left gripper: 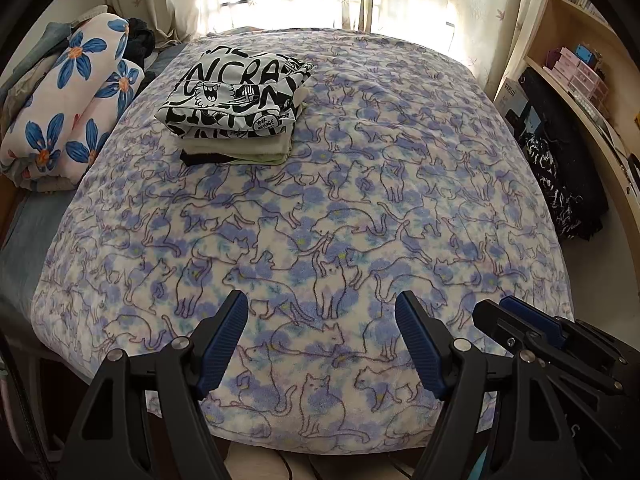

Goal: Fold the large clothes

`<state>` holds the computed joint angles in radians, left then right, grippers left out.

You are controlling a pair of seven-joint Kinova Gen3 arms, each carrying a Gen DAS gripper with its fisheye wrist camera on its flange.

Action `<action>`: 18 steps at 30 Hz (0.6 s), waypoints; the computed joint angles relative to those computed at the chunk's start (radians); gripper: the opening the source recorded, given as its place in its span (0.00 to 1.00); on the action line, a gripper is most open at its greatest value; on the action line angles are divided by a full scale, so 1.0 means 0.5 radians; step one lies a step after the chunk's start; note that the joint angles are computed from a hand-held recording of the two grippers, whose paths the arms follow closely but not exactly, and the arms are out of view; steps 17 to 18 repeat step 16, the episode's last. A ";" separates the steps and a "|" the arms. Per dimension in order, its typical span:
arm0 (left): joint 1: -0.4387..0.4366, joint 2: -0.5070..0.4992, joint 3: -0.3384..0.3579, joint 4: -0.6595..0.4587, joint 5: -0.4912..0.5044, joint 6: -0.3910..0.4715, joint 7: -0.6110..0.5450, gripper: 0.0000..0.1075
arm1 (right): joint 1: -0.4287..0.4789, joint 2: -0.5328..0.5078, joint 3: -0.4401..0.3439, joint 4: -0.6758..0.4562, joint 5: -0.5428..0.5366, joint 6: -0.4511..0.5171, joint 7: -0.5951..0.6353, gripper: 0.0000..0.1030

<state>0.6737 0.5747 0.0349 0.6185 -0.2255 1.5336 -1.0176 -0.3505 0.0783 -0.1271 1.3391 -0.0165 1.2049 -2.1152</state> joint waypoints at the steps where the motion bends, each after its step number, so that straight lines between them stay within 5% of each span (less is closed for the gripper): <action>1: 0.001 0.009 0.001 -0.015 0.001 0.009 0.000 0.69 | 0.000 0.001 0.000 -0.001 -0.001 0.000 0.001 0.25; 18: 0.008 0.030 0.003 -0.049 0.019 0.038 -0.008 0.69 | 0.038 -0.007 0.015 0.011 -0.042 0.006 0.058 0.25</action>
